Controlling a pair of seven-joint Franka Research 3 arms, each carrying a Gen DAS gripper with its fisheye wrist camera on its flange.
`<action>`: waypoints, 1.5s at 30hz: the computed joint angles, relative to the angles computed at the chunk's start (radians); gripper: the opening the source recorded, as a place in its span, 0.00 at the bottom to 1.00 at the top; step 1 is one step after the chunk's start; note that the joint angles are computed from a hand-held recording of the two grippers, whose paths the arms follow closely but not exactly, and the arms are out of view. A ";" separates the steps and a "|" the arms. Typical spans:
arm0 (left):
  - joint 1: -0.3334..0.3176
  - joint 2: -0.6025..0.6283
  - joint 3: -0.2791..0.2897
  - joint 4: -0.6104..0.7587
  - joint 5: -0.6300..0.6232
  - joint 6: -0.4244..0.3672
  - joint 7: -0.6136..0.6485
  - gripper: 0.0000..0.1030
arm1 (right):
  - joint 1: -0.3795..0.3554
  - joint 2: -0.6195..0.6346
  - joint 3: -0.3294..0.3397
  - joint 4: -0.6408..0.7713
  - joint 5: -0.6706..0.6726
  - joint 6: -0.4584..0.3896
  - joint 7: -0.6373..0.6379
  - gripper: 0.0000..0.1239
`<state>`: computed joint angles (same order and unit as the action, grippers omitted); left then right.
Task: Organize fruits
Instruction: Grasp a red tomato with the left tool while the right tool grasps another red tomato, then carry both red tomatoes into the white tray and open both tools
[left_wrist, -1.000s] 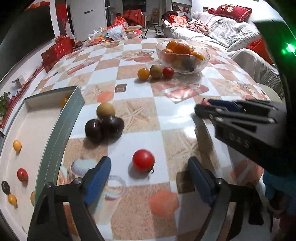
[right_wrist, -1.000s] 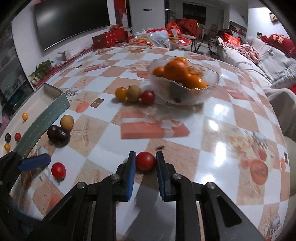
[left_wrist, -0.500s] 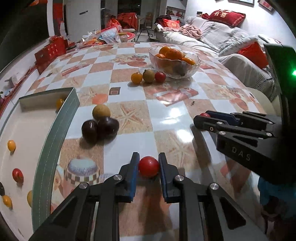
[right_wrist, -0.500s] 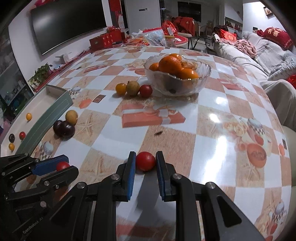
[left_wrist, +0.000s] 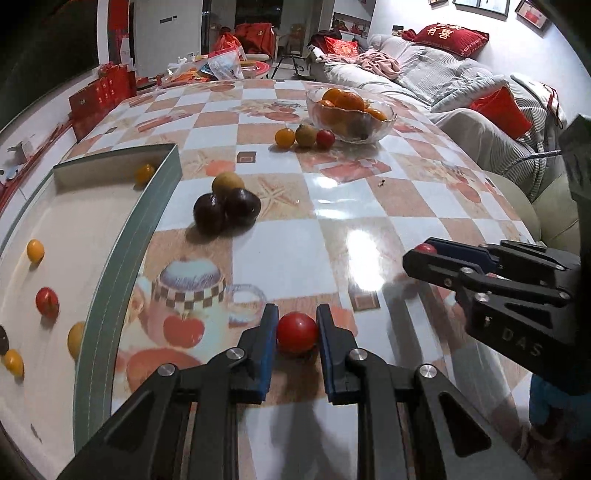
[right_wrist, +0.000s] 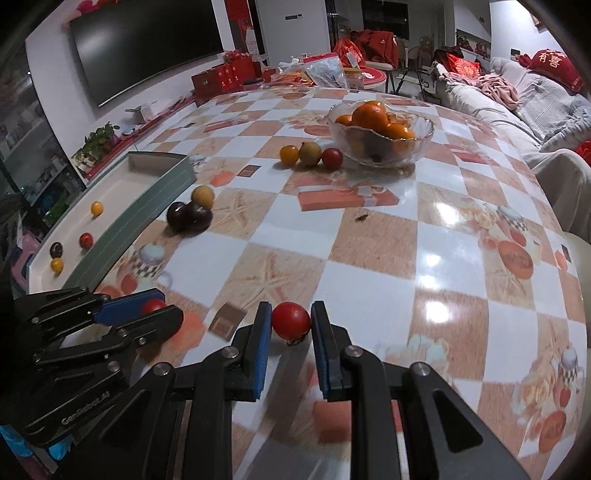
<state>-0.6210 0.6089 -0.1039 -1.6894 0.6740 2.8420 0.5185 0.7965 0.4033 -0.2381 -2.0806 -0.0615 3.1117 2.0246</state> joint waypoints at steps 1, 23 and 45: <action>-0.001 -0.009 0.001 -0.015 0.002 0.004 -0.004 0.22 | 0.010 -0.007 -0.007 -0.010 -0.001 0.004 0.006 0.19; 0.046 -0.292 0.031 -0.307 0.250 0.143 -0.227 0.22 | 0.091 -0.072 -0.035 0.025 -0.207 -0.051 0.197 0.19; 0.305 -0.355 -0.048 -0.366 0.140 0.040 -0.081 0.22 | -0.083 0.262 0.262 0.624 -0.028 -0.322 -0.087 0.19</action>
